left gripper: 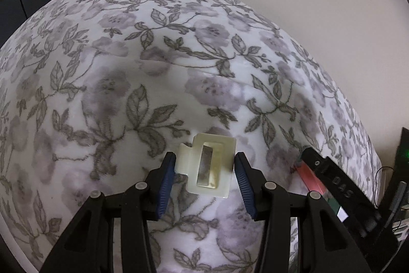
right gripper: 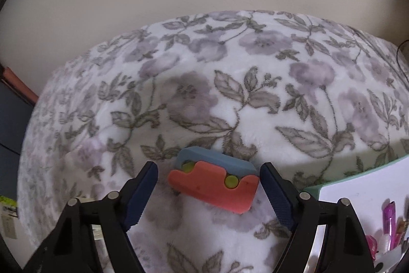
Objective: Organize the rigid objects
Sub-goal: 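Grasp the cream clip with the left tool while the right tool grasps the pink-and-blue block, then carry the cream clip with the left tool while the right tool carries the block over the tray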
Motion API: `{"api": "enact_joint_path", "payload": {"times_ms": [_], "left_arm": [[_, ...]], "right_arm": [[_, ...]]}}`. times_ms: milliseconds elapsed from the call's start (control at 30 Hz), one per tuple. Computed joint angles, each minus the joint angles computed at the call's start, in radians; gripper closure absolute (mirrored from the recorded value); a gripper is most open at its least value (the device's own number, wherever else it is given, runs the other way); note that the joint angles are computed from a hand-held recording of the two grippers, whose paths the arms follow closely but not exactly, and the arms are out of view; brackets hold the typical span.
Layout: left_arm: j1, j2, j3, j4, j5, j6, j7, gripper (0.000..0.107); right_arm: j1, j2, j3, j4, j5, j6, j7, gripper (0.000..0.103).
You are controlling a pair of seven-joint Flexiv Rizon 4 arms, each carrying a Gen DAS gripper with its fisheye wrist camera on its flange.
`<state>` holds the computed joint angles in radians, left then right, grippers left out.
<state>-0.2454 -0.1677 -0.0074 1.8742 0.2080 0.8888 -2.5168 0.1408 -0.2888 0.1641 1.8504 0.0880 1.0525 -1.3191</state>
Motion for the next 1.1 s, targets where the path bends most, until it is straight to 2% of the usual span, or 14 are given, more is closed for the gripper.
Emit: {"api": "enact_joint_path", "payload": {"times_ms": [200, 333, 633, 867, 1100], "left_arm": [[0.006, -0.002, -0.001, 0.014, -0.022, 0.017, 0.007, 0.058], [0.007, -0.003, -0.002, 0.019, -0.036, 0.021, 0.013, 0.058], [0.001, 0.034, -0.007, 0.015, -0.018, 0.011, 0.009, 0.058], [-0.019, 0.075, -0.029, -0.030, 0.051, -0.033, -0.016, 0.058], [-0.054, 0.103, -0.071, -0.073, 0.111, -0.069, -0.020, 0.058]], "right_arm": [[0.056, -0.011, -0.050, 0.053, -0.155, 0.049, 0.113, 0.026], [0.049, -0.006, -0.041, 0.069, -0.191, 0.057, 0.108, 0.026], [0.001, 0.065, 0.007, 0.092, -0.075, 0.042, -0.002, 0.026], [-0.020, 0.197, 0.003, 0.145, 0.024, 0.039, -0.103, 0.026], [-0.027, 0.338, -0.034, 0.198, 0.130, -0.011, -0.185, 0.026]]}}
